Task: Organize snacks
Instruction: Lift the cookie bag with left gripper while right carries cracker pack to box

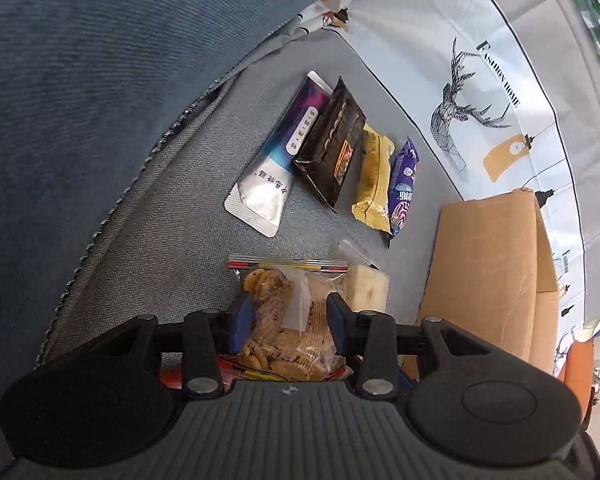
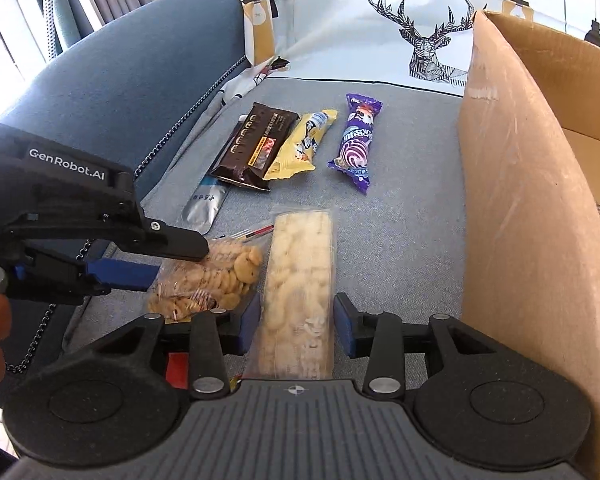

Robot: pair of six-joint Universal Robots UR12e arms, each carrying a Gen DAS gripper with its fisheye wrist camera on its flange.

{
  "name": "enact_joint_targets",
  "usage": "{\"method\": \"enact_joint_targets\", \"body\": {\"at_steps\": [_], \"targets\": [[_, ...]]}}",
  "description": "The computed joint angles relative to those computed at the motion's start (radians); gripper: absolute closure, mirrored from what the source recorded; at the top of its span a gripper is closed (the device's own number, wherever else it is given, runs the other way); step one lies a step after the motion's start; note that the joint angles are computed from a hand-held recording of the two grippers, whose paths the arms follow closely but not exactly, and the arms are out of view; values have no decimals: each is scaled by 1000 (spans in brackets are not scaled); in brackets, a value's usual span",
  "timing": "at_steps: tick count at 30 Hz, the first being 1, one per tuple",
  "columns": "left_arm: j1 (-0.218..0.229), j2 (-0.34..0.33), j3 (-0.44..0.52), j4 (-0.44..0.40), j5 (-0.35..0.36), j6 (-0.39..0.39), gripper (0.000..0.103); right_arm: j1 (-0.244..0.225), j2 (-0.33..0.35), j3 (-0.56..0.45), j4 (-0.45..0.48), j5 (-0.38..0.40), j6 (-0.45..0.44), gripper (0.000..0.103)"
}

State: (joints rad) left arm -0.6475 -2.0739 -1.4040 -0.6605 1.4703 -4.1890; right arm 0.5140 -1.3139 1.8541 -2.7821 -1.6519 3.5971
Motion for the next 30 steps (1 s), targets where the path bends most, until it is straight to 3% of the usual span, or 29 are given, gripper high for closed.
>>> {"method": "enact_joint_targets", "body": {"at_steps": [15,30], "targets": [[-4,-21,36,-70,-23,43,34,-1,15,-16,36,-1,20,56],[-17,-39,73,-112,-1,115,30,8,21,-20,43,-34,-12,56]]}}
